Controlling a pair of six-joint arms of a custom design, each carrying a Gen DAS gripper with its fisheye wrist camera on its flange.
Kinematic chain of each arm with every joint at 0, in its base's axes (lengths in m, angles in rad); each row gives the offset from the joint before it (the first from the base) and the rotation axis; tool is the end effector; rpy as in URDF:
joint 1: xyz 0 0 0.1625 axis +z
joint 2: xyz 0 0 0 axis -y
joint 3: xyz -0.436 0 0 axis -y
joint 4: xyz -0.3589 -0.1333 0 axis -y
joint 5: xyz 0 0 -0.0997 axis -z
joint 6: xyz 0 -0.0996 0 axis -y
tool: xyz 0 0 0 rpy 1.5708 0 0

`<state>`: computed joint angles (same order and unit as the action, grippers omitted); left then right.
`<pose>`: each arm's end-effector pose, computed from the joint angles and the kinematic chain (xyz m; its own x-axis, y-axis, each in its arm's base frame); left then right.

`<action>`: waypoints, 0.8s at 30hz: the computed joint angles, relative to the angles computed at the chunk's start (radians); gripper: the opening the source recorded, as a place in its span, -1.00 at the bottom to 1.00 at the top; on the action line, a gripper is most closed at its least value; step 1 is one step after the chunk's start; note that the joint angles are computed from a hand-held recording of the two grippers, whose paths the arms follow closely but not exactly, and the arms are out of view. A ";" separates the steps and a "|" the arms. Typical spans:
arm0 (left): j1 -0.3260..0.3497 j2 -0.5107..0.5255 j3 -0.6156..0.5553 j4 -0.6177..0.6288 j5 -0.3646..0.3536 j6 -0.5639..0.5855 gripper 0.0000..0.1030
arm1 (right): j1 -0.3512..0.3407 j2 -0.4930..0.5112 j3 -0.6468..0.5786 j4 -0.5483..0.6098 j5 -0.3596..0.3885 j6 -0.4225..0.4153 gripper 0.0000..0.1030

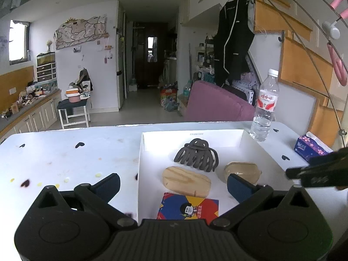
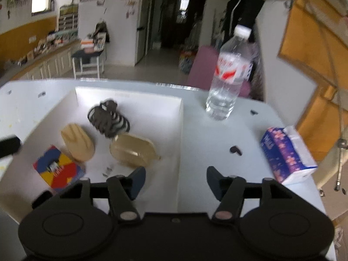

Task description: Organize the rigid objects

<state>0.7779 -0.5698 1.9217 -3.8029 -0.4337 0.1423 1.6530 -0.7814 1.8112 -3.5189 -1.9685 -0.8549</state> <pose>-0.2283 -0.5389 0.0976 -0.7209 -0.1262 -0.6815 0.5617 0.4697 -0.6811 0.1460 -0.6180 0.1854 -0.5820 -0.3050 0.7538 -0.7451 0.5714 -0.3440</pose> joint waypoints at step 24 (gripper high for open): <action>-0.015 0.030 0.035 -0.044 0.064 -0.008 1.00 | -0.059 -0.066 0.231 -0.283 0.177 0.035 0.95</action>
